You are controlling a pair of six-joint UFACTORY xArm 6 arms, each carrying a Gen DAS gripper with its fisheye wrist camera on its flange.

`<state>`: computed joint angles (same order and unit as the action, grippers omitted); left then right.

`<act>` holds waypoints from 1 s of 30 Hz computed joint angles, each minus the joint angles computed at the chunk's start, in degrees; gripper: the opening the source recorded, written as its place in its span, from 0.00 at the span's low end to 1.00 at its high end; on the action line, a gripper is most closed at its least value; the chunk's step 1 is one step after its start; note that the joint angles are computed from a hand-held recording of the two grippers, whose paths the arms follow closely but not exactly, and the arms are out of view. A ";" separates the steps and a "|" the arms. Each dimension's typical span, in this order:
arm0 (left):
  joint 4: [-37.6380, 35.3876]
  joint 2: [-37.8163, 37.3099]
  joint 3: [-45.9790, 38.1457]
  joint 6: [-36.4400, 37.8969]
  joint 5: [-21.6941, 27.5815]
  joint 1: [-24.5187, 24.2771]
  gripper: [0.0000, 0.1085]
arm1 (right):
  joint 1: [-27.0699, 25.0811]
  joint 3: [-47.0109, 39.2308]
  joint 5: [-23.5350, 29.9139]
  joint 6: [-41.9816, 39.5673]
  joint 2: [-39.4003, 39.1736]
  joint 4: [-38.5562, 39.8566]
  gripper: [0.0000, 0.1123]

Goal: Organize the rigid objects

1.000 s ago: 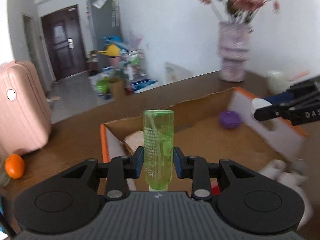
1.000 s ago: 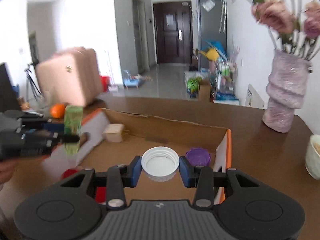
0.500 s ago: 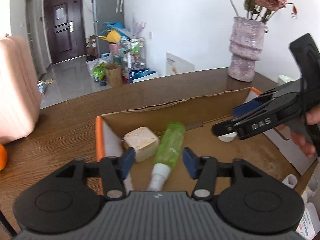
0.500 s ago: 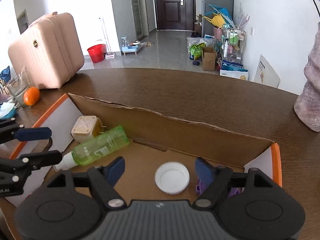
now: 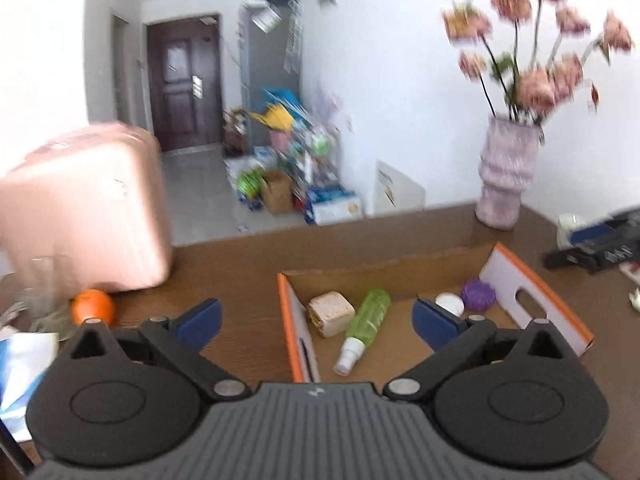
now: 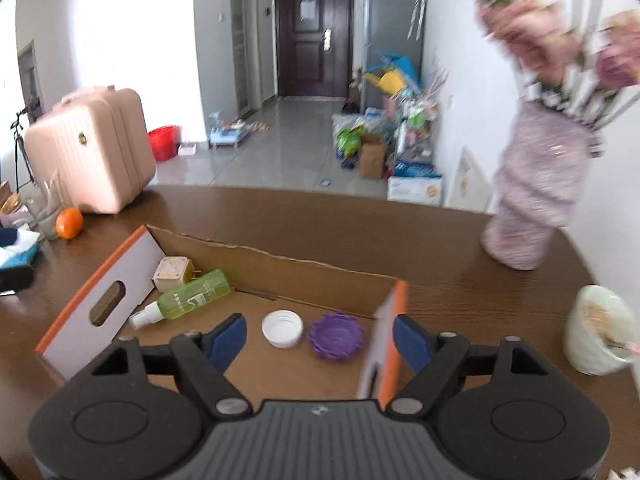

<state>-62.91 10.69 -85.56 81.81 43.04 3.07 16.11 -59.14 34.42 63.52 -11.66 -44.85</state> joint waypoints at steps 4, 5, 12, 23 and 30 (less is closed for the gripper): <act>-6.13 -7.49 8.69 4.81 -4.19 2.45 0.95 | 5.40 9.30 4.44 8.21 -12.60 -6.64 0.78; -7.89 -8.94 10.46 6.19 -4.11 3.29 0.95 | 6.92 11.21 5.62 9.86 -15.29 -7.67 0.78; -11.07 -16.42 17.91 10.14 -1.08 8.12 0.95 | 17.00 17.21 14.55 17.73 -25.03 -13.28 0.80; -12.23 -24.87 27.86 13.26 1.41 12.21 0.95 | 29.10 21.29 24.61 28.65 -28.50 -19.85 0.80; -18.33 -34.99 41.12 24.55 11.81 21.35 0.95 | 44.86 20.05 37.94 32.38 -21.25 -23.63 0.80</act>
